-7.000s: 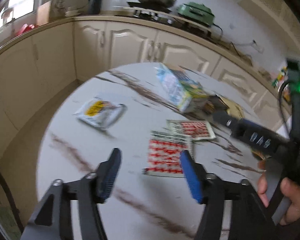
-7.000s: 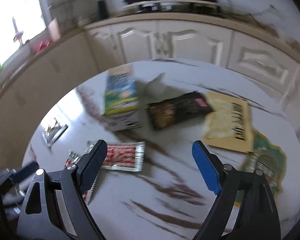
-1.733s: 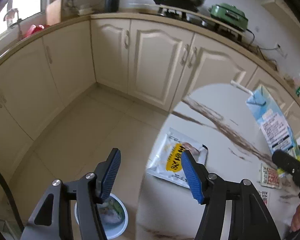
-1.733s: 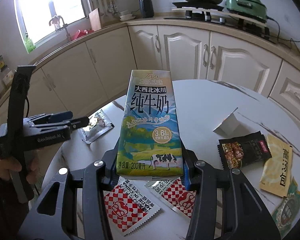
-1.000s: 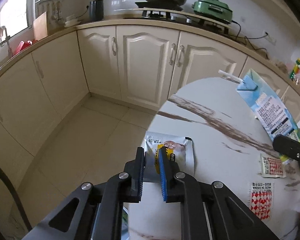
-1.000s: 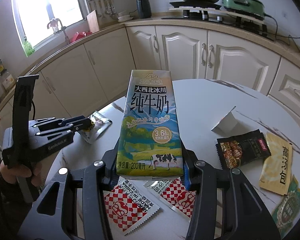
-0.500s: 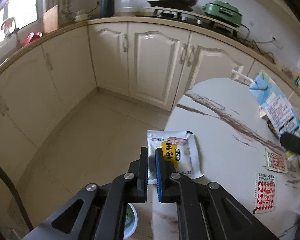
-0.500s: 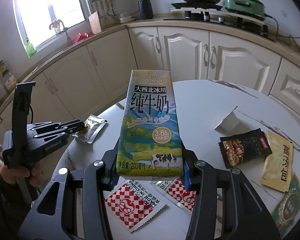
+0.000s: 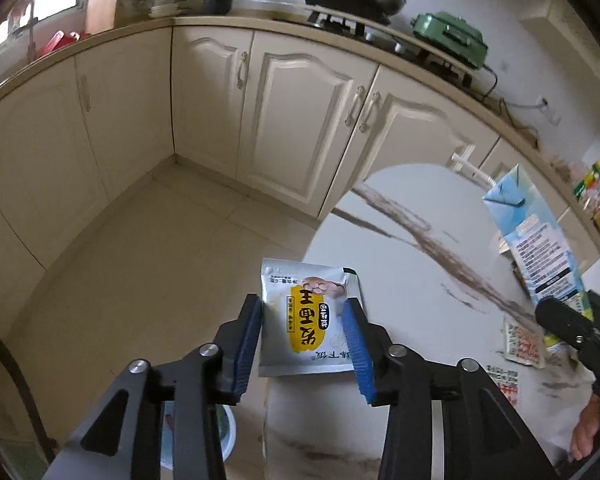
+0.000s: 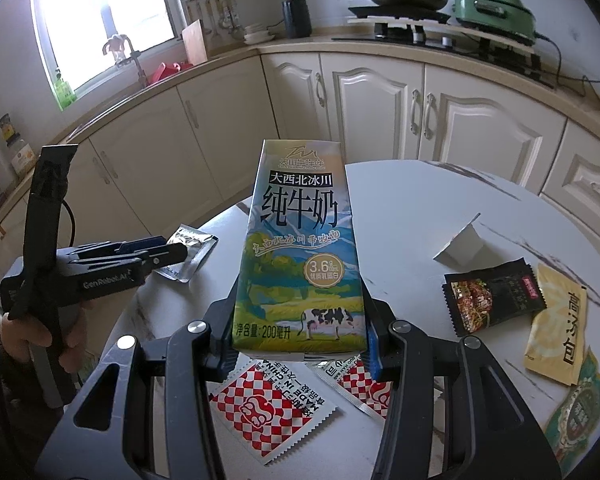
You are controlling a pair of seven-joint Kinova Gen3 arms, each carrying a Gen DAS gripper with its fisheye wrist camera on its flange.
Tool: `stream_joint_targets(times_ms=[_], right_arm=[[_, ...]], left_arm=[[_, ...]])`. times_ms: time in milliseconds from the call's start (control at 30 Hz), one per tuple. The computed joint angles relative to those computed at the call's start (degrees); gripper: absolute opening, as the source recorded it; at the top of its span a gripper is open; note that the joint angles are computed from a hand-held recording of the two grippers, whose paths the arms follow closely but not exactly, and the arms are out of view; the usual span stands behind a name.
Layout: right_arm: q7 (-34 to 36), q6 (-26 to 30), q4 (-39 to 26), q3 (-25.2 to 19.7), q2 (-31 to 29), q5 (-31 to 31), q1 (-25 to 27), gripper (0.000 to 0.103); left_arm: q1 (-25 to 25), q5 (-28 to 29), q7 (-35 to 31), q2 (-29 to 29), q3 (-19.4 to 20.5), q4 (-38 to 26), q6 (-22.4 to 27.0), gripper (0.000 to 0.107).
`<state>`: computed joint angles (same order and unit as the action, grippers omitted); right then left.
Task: Collect trash
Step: 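Carry the silver packet and milk carton with both tools over the blue bin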
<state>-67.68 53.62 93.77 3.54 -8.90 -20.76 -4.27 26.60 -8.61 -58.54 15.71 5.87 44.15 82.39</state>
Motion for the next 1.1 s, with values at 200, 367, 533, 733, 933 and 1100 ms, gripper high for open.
stream_joint_targets(times_ms=[200, 367, 533, 733, 933, 1100], right_arm=[[0.33, 0.23, -0.06, 0.25, -0.35, -0.36, -0.13, 0.045], [0.7, 0.33, 0.17, 0.47, -0.64, -0.74, -0.2, 0.045], [0.83, 0.41, 0.09, 0.58, -0.59, -0.97, -0.06, 0.045], [-0.03, 0.25, 0.1, 0.32, -0.79, -0.55, -0.05, 0.045], [-0.08, 0.7, -0.26, 0.48, -0.67, -0.68, -0.16, 0.045], [-0.37, 0.93, -0.35, 0.51, -0.75, -0.7, -0.07, 0.045]], left_arm=[[-0.83, 1.57, -0.15, 0.83, -0.03, -0.59, -0.37, 0.042], [-2.04, 3.06, 0.23, -0.3, 0.02, 2.78, -3.57, 0.047], [-1.92, 2.48, -0.3, -0.92, 0.44, 4.16, -5.05, 0.039], [-1.21, 1.61, -0.43, -1.2, 0.69, 4.37, -4.93, 0.033], [-0.98, 0.9, -0.89, -1.6, 0.69, 4.26, -4.44, 0.021], [-0.96, 0.61, -0.69, -2.21, 0.76, 5.08, -4.83, 0.019]])
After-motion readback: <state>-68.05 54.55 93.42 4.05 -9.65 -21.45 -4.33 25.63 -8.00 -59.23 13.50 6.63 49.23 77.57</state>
